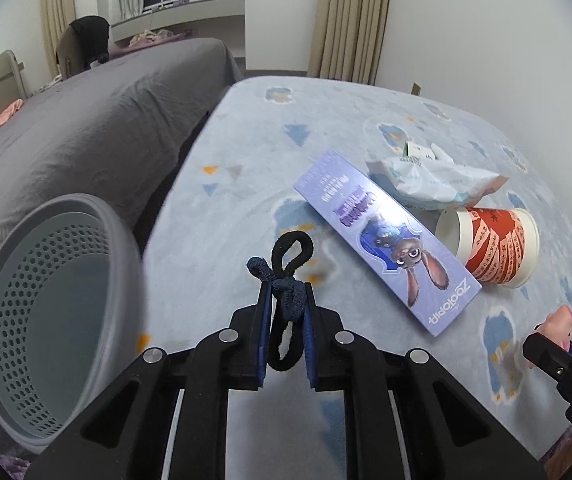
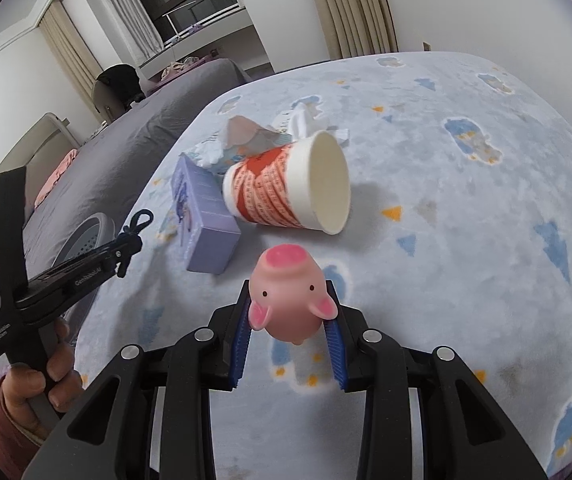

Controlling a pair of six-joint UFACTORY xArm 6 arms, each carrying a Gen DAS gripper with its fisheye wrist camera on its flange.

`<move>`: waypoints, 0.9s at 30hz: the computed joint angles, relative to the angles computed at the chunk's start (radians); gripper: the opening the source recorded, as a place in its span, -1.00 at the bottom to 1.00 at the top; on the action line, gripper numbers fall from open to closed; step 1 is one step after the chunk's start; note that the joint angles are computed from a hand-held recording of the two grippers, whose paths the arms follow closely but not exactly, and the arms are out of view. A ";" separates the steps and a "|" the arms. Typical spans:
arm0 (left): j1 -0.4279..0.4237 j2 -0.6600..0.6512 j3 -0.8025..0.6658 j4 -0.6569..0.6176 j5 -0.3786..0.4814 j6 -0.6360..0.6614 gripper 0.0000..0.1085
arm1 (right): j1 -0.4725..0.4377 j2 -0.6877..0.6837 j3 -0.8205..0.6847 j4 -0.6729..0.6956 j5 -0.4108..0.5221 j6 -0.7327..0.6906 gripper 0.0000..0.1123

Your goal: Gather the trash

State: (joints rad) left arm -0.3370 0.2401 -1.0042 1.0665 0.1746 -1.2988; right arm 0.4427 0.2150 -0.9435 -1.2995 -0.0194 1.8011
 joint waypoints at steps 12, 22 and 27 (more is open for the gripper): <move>0.122 -0.234 0.192 0.255 0.042 -0.222 -0.73 | 0.163 0.087 -0.130 0.412 0.063 -0.453 -0.42; 0.287 -0.303 0.286 0.271 -0.001 -0.236 -0.73 | 0.309 0.317 -0.438 1.013 0.111 -1.104 -0.42; 0.359 -0.299 0.308 0.249 -0.022 -0.214 -0.73 | 0.364 0.452 -0.648 1.264 0.175 -1.379 -0.42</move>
State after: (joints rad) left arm 0.0218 -0.0587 -0.6965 1.3154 0.1529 -1.5132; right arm 0.8071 0.6666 -1.5917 -0.0352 0.1555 0.4219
